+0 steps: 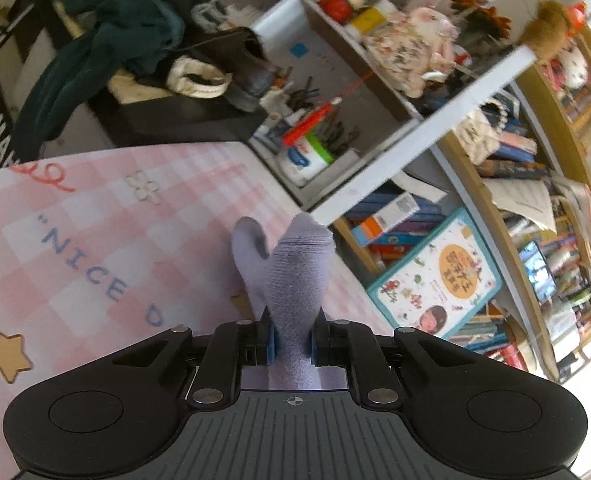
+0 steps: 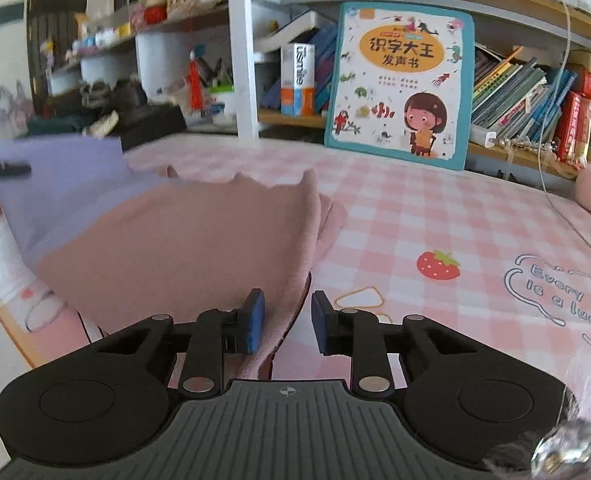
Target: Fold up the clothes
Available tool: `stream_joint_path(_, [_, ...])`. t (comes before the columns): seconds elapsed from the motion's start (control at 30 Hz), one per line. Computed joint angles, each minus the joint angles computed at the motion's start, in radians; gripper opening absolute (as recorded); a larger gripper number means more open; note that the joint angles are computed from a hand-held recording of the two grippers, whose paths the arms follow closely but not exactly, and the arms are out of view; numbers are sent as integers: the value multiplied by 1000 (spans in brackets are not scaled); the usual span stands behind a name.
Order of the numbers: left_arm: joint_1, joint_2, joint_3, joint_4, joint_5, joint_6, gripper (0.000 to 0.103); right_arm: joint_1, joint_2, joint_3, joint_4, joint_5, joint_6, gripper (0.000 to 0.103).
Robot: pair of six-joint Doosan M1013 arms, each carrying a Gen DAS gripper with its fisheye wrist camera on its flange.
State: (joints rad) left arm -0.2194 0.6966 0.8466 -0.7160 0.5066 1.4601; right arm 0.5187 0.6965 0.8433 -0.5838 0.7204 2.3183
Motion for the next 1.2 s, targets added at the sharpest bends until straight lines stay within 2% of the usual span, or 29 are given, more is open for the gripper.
stream_joint_path(0.13, [-16, -12, 0, -65, -26, 131, 13, -1, 0, 0, 10, 6, -3, 24])
stream_joint_path(0.33, [-57, -14, -29, -187, -50, 395, 13, -5, 3, -7, 32, 10, -12, 24])
stream_joint_path(0.47, [-92, 9, -82, -212, -22, 530, 14, -5, 2, -6, 29, 12, -11, 24])
stream_joint_path(0.57, [-115, 50, -155, -175, 74, 520, 15, -5, 2, -7, 32, 12, -10, 24])
stream_joint_path(0.7, [-153, 108, -248, -36, 237, 467, 20, -6, 1, -7, 38, 10, -8, 24])
stream_joint_path(0.73, [-162, 115, -257, -3, 266, 466, 22, -9, -1, -3, 49, 3, -5, 24])
stream_joint_path(0.83, [-186, 99, -218, 92, 261, 517, 34, -19, -9, 12, 91, -22, 3, 24])
stream_joint_path(0.9, [-190, 94, -201, 101, 274, 551, 48, -25, -15, 22, 118, -38, 8, 25])
stream_joint_path(0.93, [-190, 95, -202, 101, 294, 569, 58, -27, -16, 25, 127, -42, 12, 27])
stream_joint_path(1.03, [-181, 86, -174, 45, 300, 598, 63, -25, -16, 24, 115, -33, 26, 31])
stream_joint_path(1.13, [-171, 81, -161, -16, 307, 616, 64, -23, -14, 20, 104, -24, 36, 34])
stream_joint_path(1.2, [-155, 72, -145, -100, 333, 649, 65, -25, -14, 21, 106, -23, 46, 37])
